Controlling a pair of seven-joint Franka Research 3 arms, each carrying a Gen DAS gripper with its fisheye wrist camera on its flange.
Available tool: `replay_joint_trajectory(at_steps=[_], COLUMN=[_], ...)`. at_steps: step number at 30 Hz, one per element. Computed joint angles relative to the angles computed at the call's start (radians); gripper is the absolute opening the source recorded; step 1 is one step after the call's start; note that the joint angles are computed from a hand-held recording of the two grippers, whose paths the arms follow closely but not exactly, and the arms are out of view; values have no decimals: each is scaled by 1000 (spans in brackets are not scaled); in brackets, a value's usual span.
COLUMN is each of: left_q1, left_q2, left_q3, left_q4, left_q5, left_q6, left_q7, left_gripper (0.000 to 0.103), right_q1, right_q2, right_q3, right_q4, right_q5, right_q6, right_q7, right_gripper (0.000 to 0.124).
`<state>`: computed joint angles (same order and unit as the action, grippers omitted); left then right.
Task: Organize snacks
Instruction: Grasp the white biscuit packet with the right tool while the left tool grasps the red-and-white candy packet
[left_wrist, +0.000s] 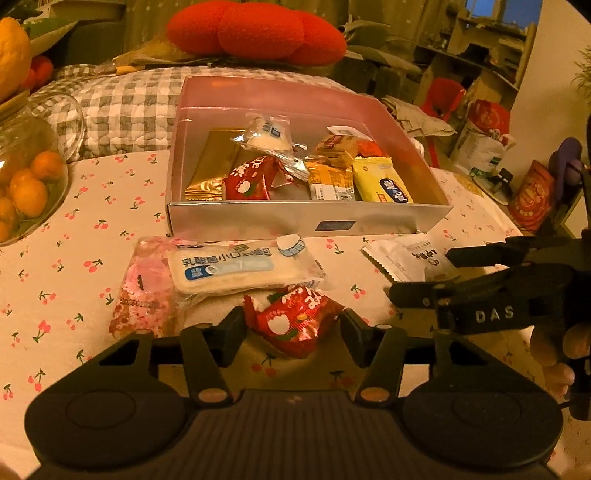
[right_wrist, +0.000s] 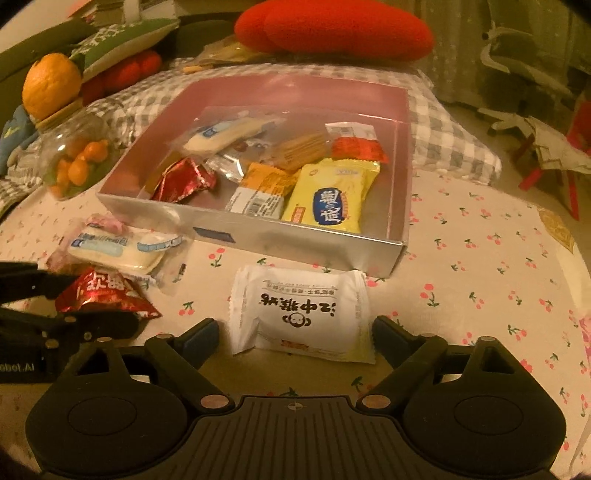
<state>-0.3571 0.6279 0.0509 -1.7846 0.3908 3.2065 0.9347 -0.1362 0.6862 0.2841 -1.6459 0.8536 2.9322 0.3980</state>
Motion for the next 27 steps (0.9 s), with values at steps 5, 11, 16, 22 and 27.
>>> replay_joint_trajectory(at_steps=[5,11,16,22,27], left_q1=[-13,23,38,26,10], left_q2=[-7,-17,-21,-32,-49], left_q3=[9,-39,-59,-46,-25], left_q4=[0,-2,-2,-14,-37], left_q5=[10,17,23,30,31], left_q6=[-23,-46,-60,-48,-27], left_q7=[-1,14,26,13,-4], left_gripper=[42,33,28,28,28], right_q1=[16,2,-5,-11,-23], right_q2=[7,4,-4,-24,-46], right_q3=[-14,11,20,16,26], right_q4=[12,3,-9,-27,-47], right_q5=[-14,-19,-20,-11,32], right_q6=[6,36,40,15,12], right_q7=[38,27,25,36,6], right_gripper=[88,69,63,62,62])
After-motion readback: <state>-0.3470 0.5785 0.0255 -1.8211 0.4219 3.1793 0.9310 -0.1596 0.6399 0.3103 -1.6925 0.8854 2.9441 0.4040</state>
